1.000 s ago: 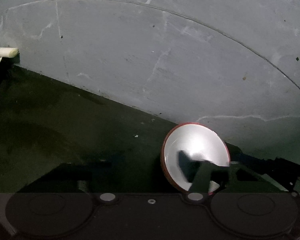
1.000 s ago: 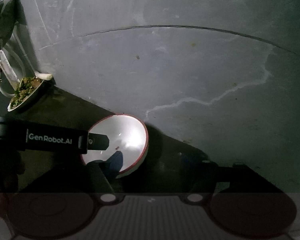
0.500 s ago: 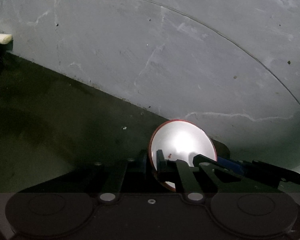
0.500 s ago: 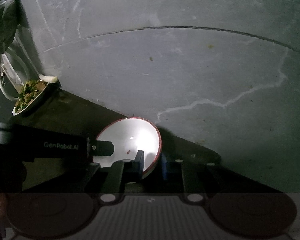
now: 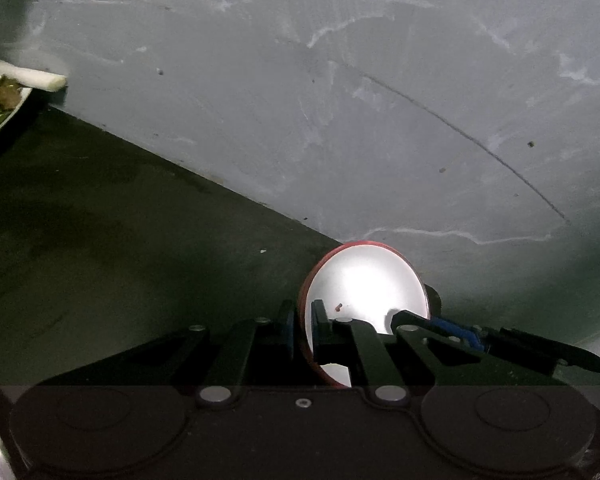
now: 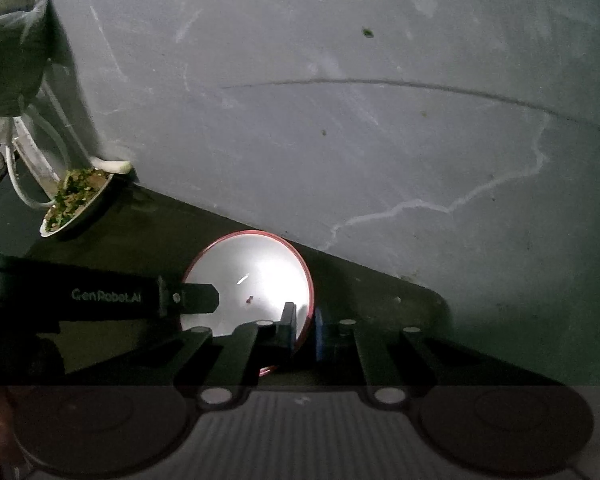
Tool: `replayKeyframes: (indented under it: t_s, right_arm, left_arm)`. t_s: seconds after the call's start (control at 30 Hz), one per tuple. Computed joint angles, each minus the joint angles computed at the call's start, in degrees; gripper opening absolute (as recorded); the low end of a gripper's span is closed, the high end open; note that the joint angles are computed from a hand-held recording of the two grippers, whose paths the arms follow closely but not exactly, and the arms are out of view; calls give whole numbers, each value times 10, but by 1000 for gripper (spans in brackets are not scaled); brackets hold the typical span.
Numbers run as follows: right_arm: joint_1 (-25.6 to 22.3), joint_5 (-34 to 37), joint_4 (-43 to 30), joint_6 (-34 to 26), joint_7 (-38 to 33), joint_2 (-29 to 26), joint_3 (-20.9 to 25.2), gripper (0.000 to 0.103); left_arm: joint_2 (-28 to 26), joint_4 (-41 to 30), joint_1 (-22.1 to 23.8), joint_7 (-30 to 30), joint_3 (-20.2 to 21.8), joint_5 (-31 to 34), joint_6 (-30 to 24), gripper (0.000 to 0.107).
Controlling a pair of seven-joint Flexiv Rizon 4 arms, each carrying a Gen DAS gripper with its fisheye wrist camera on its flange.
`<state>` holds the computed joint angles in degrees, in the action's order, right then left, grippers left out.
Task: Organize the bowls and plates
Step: 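Lift and carry the second white bowl with the left tool over the nested bowls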
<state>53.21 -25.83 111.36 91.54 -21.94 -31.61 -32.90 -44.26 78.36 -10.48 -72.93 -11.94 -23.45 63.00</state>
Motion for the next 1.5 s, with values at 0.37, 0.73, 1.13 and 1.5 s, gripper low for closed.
replayKeyframes:
  t_s: [0.37,0.73,1.13,1.5]
  right_arm:
    - [118,9,41,17,-10,33,-96,10]
    - [175,1,44,7,-23,61,-106,10]
    - [177,-83,58,-5,19,92,-69,10]
    - [95,-124,67,-29,45,116,45,10]
  left_arm:
    - [87,132,35,26,-33,-45,91,8]
    - [202,283,77,57,-49,-120,136,8]
    - [273,377,57,108,-18,-217,146,8]
    - [298,406,32,92,23,-198,117,8]
